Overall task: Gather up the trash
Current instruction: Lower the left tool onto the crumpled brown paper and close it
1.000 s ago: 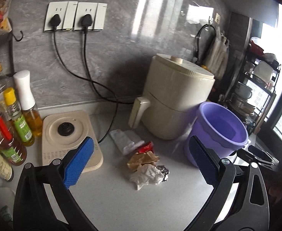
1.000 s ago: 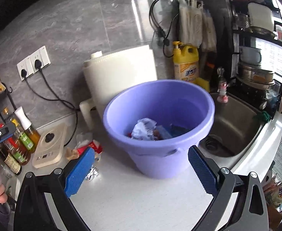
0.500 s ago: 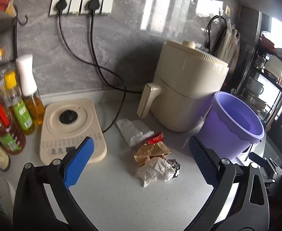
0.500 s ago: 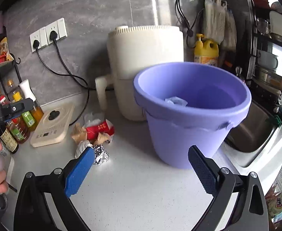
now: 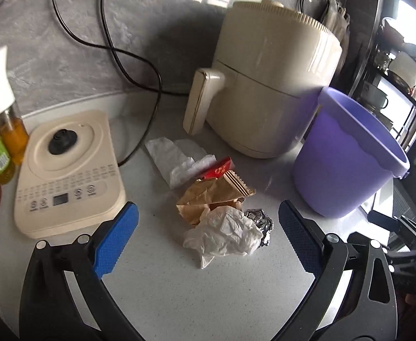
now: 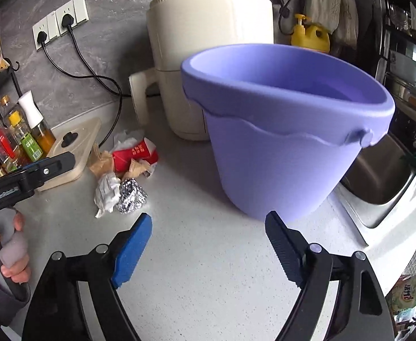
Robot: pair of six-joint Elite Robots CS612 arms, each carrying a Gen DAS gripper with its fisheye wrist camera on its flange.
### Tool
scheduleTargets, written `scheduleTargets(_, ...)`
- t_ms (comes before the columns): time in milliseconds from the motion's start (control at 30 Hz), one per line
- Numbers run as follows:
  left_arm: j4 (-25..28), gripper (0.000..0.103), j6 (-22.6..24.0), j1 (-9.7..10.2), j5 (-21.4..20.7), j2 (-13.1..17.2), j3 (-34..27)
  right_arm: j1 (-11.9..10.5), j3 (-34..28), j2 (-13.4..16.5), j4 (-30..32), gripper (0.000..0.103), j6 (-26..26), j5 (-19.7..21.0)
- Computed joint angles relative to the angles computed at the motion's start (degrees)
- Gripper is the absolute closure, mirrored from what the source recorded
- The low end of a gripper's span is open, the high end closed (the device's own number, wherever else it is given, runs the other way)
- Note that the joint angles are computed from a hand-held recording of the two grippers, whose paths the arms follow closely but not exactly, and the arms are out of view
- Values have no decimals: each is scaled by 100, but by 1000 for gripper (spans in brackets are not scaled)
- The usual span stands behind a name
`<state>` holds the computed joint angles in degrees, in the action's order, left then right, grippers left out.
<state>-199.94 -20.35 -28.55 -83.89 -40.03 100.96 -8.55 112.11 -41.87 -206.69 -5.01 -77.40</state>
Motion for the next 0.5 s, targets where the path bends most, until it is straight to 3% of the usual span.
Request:
scheduleTargets(400, 280, 7, 398, 63, -42, 307, -525, -52, 176, -60, 97, 20, -99, 229)
scheduleTargets(500, 435, 37, 282, 87, -111, 315, -570, -97, 243, -89, 111, 20, -26, 293)
